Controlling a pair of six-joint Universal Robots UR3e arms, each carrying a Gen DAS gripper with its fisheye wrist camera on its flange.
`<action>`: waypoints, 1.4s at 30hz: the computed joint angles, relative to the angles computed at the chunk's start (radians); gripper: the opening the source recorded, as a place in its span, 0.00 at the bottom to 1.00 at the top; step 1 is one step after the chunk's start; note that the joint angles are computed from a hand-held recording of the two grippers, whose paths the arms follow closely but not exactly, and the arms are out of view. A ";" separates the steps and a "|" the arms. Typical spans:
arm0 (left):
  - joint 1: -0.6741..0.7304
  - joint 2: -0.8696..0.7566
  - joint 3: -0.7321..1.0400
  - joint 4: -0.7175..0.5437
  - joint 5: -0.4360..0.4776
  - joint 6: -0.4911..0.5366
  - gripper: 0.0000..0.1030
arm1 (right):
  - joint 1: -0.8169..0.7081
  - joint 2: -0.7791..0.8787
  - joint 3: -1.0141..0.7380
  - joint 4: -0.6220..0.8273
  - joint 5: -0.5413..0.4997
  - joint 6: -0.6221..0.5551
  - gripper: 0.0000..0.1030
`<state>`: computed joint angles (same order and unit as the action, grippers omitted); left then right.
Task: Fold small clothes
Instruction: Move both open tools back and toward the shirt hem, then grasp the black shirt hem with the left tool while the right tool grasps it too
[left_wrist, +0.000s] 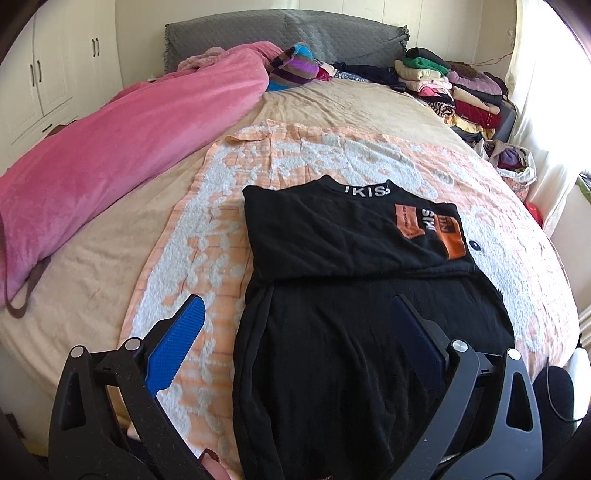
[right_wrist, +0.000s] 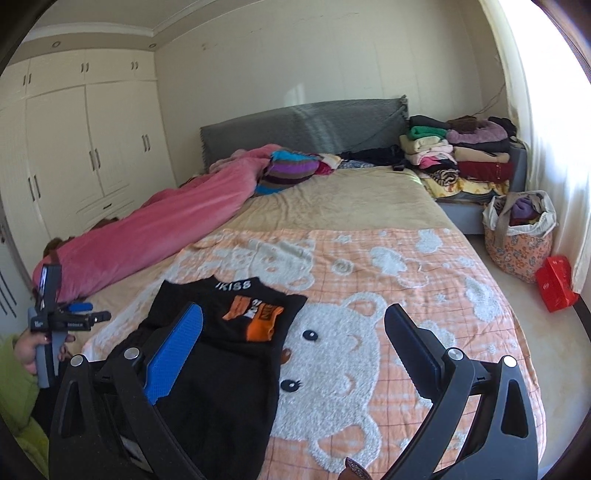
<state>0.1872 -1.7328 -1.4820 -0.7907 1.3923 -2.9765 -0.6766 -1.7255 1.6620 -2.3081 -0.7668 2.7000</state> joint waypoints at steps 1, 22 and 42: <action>0.000 0.010 -0.012 0.002 0.007 0.001 0.91 | 0.011 -0.007 0.012 0.004 -0.004 -0.009 0.96; -0.007 0.108 -0.147 0.015 0.076 0.052 0.91 | 0.246 -0.089 0.230 0.082 -0.143 -0.149 0.96; 0.035 0.098 -0.240 -0.085 0.144 0.113 0.91 | 0.373 0.007 0.309 0.027 -0.335 -0.049 0.96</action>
